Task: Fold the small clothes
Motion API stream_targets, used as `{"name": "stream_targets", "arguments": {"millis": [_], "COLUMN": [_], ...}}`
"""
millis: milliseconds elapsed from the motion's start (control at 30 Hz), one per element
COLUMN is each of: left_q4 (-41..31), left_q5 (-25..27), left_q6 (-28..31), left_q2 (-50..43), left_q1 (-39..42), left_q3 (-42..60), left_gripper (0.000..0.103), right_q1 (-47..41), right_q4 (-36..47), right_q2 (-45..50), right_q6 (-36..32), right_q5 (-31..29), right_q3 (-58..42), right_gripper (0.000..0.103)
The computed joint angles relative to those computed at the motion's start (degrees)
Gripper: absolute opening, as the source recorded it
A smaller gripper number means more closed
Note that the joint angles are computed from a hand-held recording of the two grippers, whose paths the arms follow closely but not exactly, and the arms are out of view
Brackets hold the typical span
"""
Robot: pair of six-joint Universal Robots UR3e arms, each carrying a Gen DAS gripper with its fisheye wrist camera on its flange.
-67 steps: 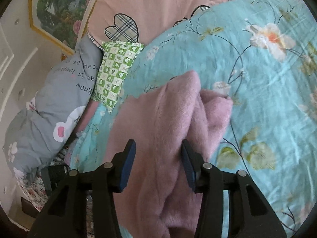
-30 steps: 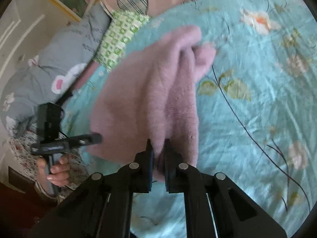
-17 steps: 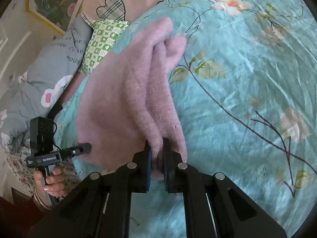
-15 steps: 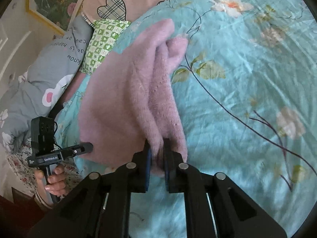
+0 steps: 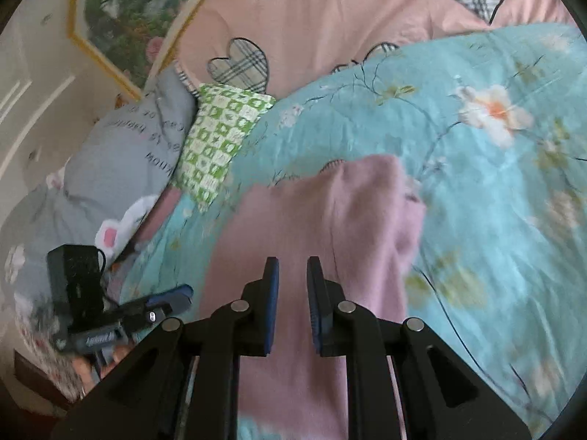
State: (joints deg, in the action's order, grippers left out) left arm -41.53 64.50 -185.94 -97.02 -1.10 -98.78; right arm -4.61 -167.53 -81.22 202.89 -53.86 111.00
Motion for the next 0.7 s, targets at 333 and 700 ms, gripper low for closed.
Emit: {"name": "stream_targets", "arguments": {"millis": [333,700], "left_q4": [1.0,2.4], "left_q5": [3.7,5.6], "left_q6": [0.1,0.7], "left_q2": [-9.4,16.0], "left_q1": [0.6,0.4], "left_q3": [3.3,-16.0], "left_gripper": [0.016,0.021], "right_q1": [1.5,-4.4], "right_q4": [12.0,9.7], "right_q2": [13.1,-14.0], "right_q6": [-3.1,-9.4], "right_q5": [-9.1,1.8], "right_q3": [-13.1,9.1], "right_gripper": [0.003,0.008]}}
